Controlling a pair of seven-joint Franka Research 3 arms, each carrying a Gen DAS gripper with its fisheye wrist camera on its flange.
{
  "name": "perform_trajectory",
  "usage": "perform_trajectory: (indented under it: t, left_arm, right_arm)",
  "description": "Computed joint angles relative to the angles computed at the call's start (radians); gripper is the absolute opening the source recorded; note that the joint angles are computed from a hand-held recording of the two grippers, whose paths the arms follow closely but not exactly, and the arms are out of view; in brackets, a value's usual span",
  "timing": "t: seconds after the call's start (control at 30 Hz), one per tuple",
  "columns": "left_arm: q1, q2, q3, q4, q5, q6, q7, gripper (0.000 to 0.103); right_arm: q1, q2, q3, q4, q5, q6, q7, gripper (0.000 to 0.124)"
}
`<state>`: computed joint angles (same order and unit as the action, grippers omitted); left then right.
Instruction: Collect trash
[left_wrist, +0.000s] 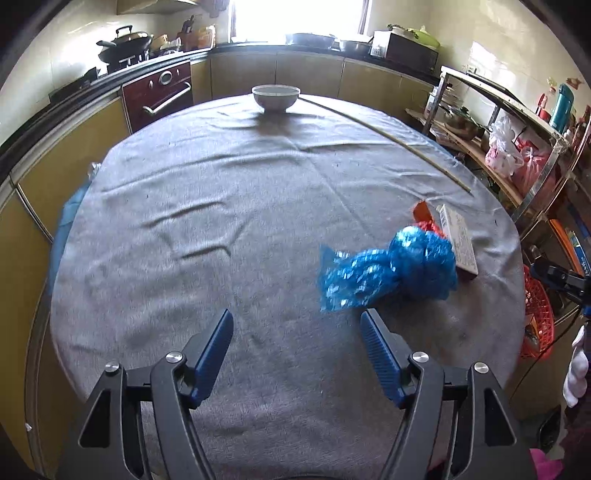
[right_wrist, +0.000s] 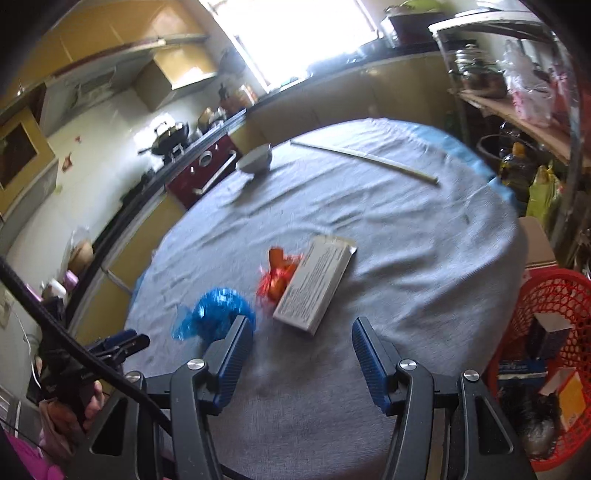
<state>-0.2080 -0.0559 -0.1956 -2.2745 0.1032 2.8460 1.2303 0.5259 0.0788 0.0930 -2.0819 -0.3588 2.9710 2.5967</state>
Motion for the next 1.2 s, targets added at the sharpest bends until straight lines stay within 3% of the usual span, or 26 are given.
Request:
perform_trajectory:
  t: [0.3,0.7,0.87,1.03,1.2]
  left_arm:
    - [-0.017,0.009,0.003,0.01,-0.119,0.011,0.112,0.074]
    - [-0.016,0.031,-0.01,0.033,-0.135,-0.027,0.125,0.075]
    - [-0.016,0.036,-0.014,0.04,-0.117,-0.029,0.121,0.075]
    - [-0.011,0.041,-0.011,0.039,-0.143,-0.032,0.131,0.075]
    - [-0.002,0.047,-0.007,0.038,-0.186,-0.031,0.154,0.075]
  right_arm:
    - [0.015,0.05,0.013,0.038,0.154,-0.026,-0.117,0.061]
    - [0.025,0.105,-0.003,0.096,0.285,-0.014,-0.199,0.061]
    - [-0.044,0.179,0.084,0.185,0.493,0.059,-0.422,0.061]
    - [-0.021,0.301,0.069,0.37,0.561,-0.021,-0.526,0.06]
    - [0.044,0.432,-0.008,0.576,0.527,-0.181,-0.5,0.052]
